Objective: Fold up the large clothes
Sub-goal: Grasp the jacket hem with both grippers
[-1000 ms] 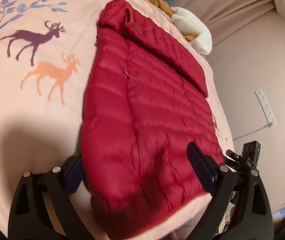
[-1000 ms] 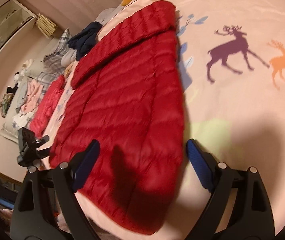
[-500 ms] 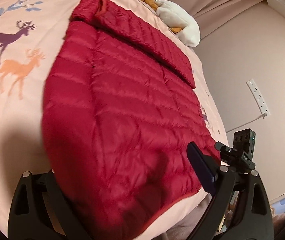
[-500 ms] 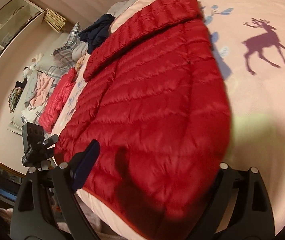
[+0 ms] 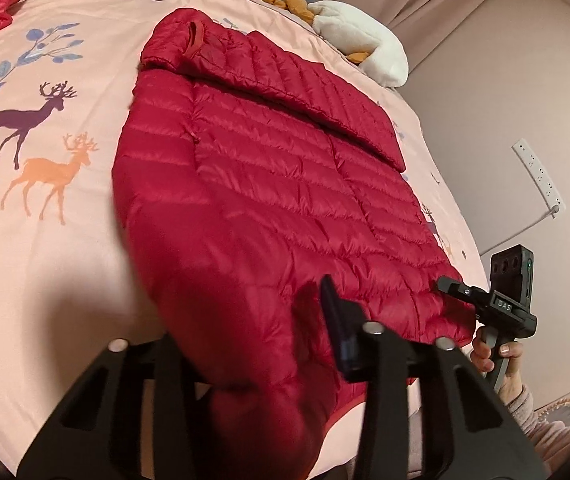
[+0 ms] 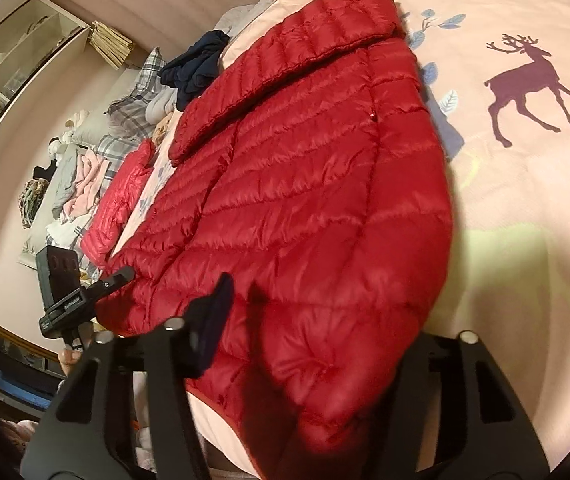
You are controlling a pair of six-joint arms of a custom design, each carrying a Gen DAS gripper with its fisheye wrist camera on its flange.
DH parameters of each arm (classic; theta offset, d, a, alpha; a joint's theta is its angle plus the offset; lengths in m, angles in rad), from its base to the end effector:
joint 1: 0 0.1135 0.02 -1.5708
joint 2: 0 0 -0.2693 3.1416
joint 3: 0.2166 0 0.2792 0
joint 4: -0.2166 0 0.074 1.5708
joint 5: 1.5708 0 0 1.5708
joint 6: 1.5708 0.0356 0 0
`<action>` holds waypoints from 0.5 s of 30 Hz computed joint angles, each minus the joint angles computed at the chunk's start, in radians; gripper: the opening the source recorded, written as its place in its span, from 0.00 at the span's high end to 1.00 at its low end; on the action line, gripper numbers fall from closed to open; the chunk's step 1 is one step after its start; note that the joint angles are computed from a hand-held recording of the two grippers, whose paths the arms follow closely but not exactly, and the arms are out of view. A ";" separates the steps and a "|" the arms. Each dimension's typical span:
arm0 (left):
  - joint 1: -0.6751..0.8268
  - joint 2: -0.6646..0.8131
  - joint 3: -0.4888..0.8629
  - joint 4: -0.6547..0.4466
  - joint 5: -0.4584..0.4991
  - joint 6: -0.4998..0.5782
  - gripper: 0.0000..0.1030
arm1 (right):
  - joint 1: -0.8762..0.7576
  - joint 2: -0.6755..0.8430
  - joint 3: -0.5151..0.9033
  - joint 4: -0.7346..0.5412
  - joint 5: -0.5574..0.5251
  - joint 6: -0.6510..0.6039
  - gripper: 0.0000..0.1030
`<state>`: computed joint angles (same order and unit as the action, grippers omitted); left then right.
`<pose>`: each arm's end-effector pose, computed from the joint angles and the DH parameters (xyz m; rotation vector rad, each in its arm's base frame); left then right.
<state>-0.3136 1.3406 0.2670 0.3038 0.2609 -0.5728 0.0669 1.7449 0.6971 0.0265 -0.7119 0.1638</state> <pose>0.2057 -0.0764 0.0892 -0.1799 2.4233 -0.7281 0.3053 0.0438 0.0864 -0.1408 2.5128 1.0056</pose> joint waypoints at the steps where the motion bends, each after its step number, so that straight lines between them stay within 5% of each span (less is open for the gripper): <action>1: 0.001 -0.002 -0.003 0.001 -0.003 0.000 0.76 | 0.005 0.001 -0.003 0.010 0.001 0.006 0.64; 7: -0.006 -0.035 -0.024 0.031 -0.007 -0.016 0.84 | 0.025 -0.026 -0.034 0.074 0.012 0.032 0.83; 15: -0.066 -0.140 -0.028 -0.002 -0.063 -0.009 0.87 | 0.008 -0.090 -0.072 0.125 -0.028 0.052 0.87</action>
